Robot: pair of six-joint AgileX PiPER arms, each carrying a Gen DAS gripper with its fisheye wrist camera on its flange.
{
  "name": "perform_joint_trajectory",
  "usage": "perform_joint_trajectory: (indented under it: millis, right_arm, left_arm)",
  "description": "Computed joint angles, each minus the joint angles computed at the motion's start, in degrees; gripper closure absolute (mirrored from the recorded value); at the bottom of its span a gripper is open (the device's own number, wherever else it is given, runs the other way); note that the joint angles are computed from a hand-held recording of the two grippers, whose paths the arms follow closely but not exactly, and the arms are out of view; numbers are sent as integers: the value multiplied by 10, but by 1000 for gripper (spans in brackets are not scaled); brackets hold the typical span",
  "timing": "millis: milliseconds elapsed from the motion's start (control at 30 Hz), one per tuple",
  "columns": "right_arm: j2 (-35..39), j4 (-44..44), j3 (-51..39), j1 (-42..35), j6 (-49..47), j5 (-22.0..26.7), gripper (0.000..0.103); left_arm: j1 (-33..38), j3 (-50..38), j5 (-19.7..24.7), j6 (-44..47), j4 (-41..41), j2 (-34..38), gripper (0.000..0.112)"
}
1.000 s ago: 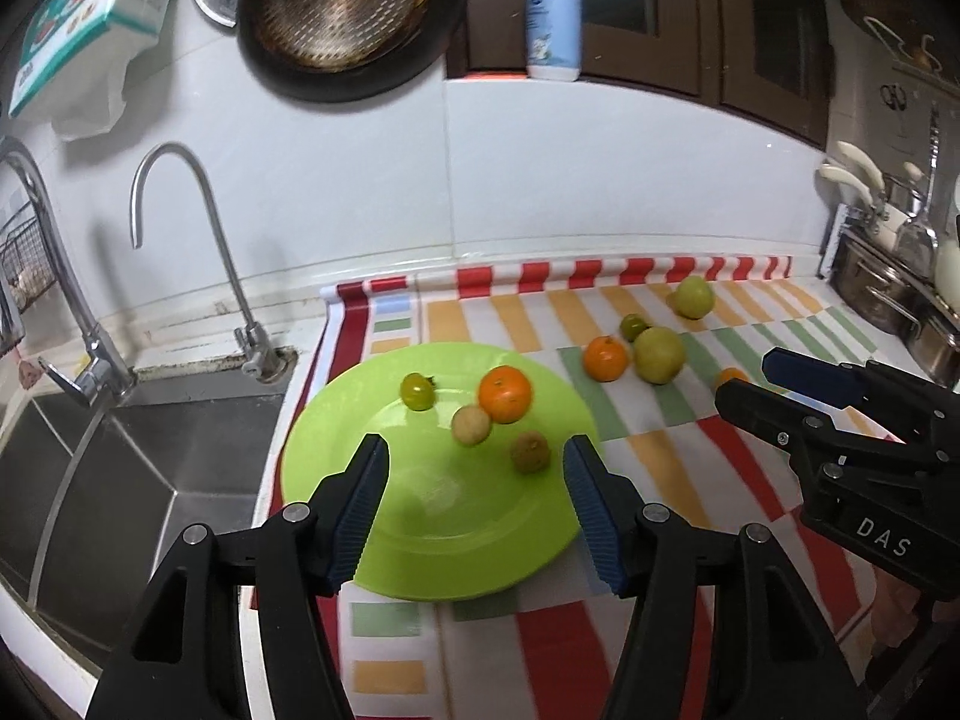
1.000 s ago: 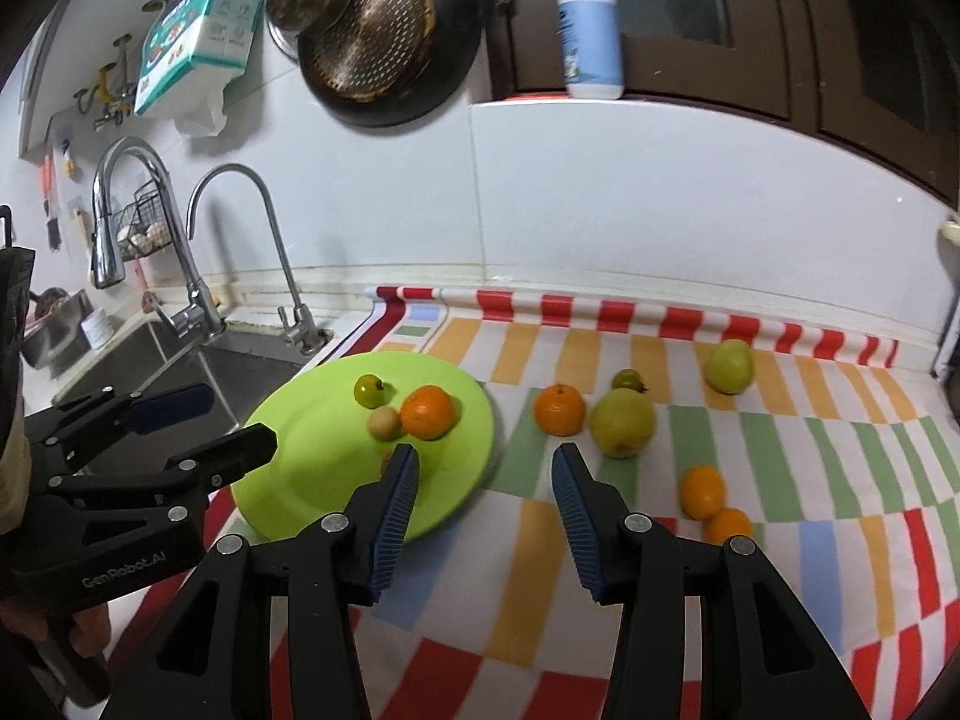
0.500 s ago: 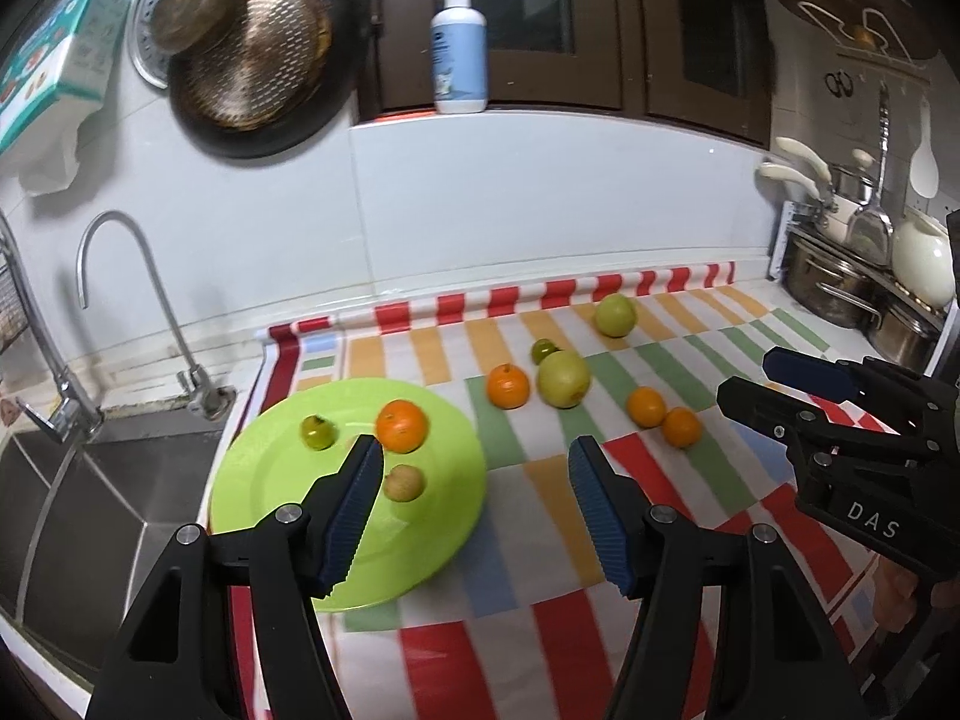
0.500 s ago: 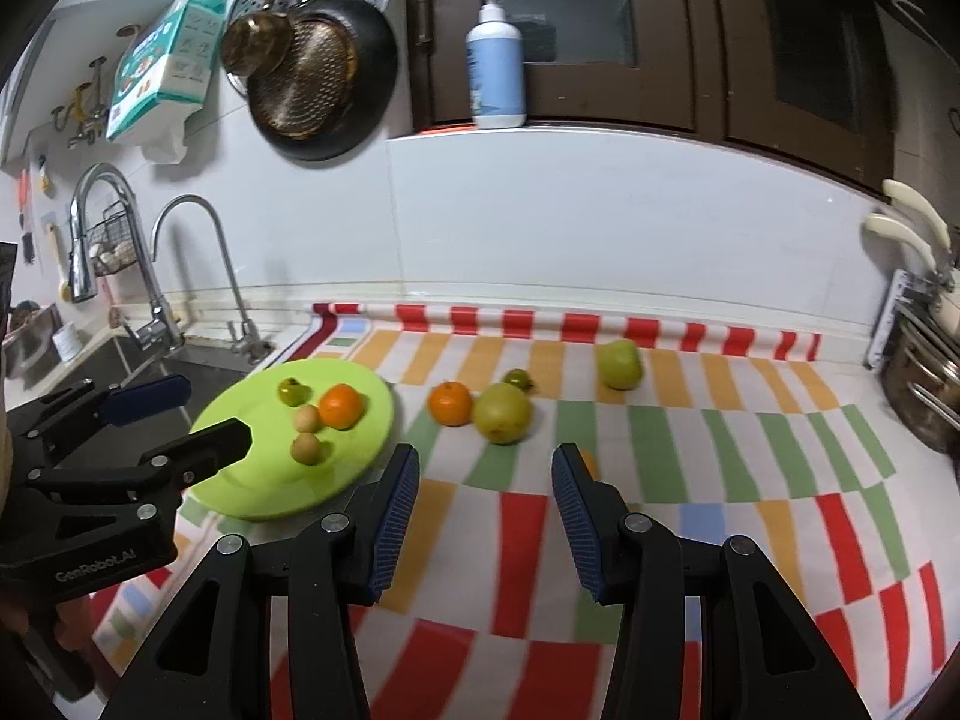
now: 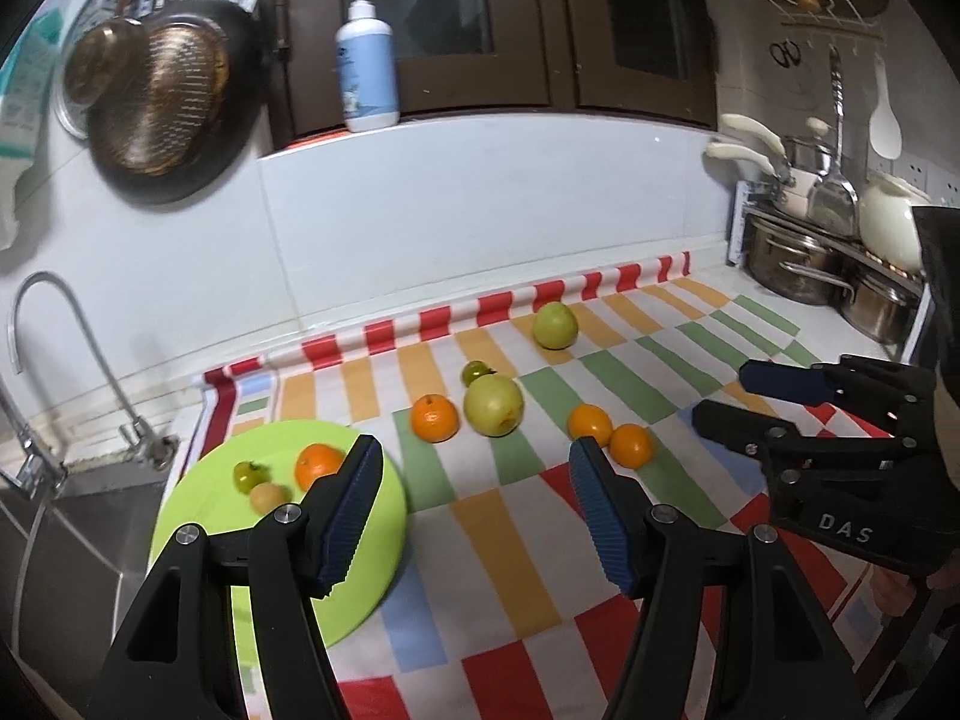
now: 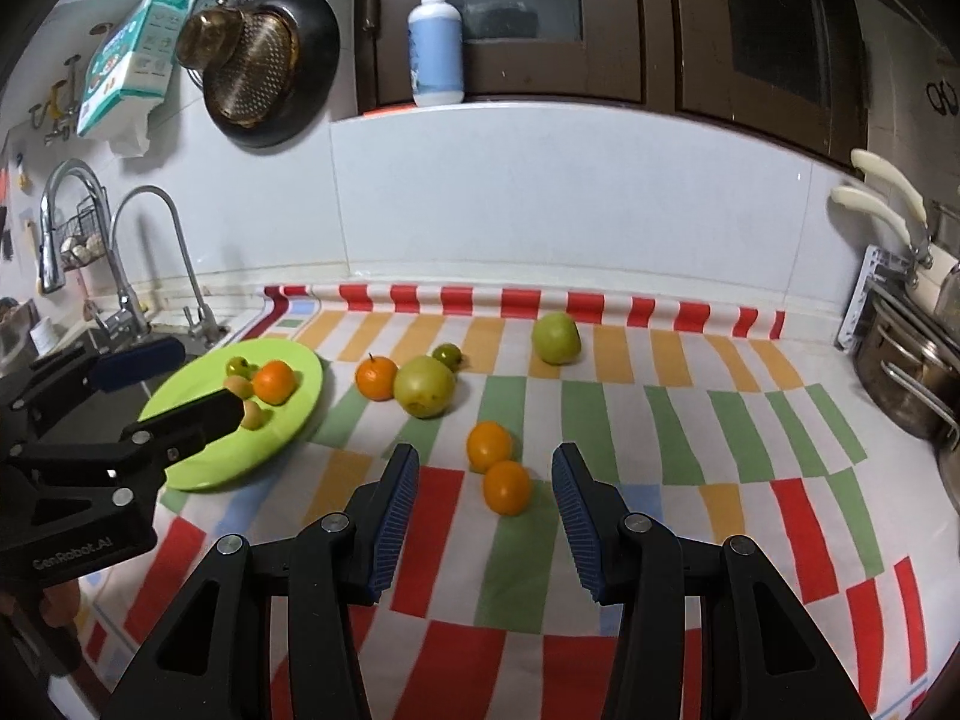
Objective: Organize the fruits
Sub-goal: 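Move both open tools toward the oranges on the cloth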
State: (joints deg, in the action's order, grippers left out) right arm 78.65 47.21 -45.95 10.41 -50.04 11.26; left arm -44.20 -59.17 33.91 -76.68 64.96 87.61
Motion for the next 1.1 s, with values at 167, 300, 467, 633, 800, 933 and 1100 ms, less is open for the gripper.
perform_joint_trajectory:
  millis: [167, 300, 467, 633, 800, 933, 1100]
  right_arm:
    - [44, 44, -13, -4, -43, -8, 56]
    - [88, 34, -35, -1, -29, -6, 56]
    - [135, -12, -65, 5, 23, -6, 56]
    - [171, -41, -88, 5, 47, -5, 56]
    - [201, -58, -112, -3, 63, 19, 65]
    - [212, -46, -120, -8, 47, 27, 73]
    - [209, 34, -114, -23, -31, 33, 75]
  left_arm:
    - [29, -16, -52, 53, -17, 31, 48]
    - [63, -32, -101, 131, -74, 61, 48]
    - [88, -55, -129, 211, -140, 95, 49]
    - [101, -78, -145, 277, -199, 125, 49]
    - [110, -97, -155, 344, -264, 148, 49]
    - [113, -115, -156, 391, -314, 164, 49]
    - [112, -146, -154, 436, -362, 186, 49]
